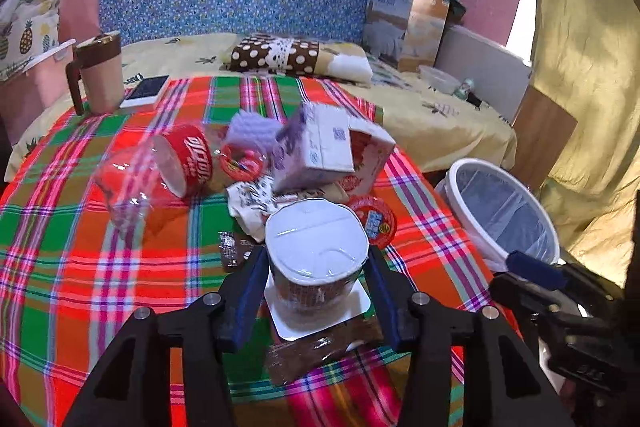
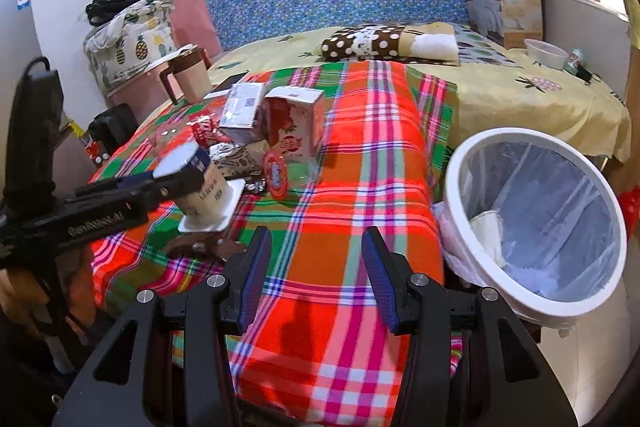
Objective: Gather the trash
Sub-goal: 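Grasp the yogurt cup with the left tool while the right tool grasps the brown wrapper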
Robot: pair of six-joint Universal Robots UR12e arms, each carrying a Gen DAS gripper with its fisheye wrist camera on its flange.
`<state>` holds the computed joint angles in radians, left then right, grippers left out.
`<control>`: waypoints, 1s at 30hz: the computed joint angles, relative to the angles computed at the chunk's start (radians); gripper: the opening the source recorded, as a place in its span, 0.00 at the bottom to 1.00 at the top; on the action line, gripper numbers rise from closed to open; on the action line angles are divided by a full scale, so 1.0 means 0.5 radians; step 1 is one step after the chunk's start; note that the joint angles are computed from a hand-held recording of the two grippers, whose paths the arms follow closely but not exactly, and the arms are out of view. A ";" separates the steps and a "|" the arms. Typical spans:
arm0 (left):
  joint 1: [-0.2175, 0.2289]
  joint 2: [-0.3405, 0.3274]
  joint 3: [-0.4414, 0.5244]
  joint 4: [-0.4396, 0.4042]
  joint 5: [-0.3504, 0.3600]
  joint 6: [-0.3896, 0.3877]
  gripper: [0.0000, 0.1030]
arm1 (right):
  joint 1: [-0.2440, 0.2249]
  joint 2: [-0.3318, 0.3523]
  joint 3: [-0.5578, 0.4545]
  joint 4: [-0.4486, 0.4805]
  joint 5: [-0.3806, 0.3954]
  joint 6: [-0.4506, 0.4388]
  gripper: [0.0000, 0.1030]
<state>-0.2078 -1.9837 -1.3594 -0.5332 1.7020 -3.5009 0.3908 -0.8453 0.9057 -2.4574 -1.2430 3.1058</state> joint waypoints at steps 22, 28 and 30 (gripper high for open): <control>0.089 0.186 -0.215 0.031 0.130 -0.138 0.48 | 0.087 0.203 -0.398 0.569 0.182 -0.845 0.48; 0.111 0.200 -0.245 0.038 0.104 -0.157 0.48 | 0.088 0.275 -0.551 0.772 0.205 -0.901 0.47; 0.117 0.197 -0.245 0.038 0.089 -0.157 0.48 | 0.086 0.273 -0.551 0.791 0.219 -0.864 0.33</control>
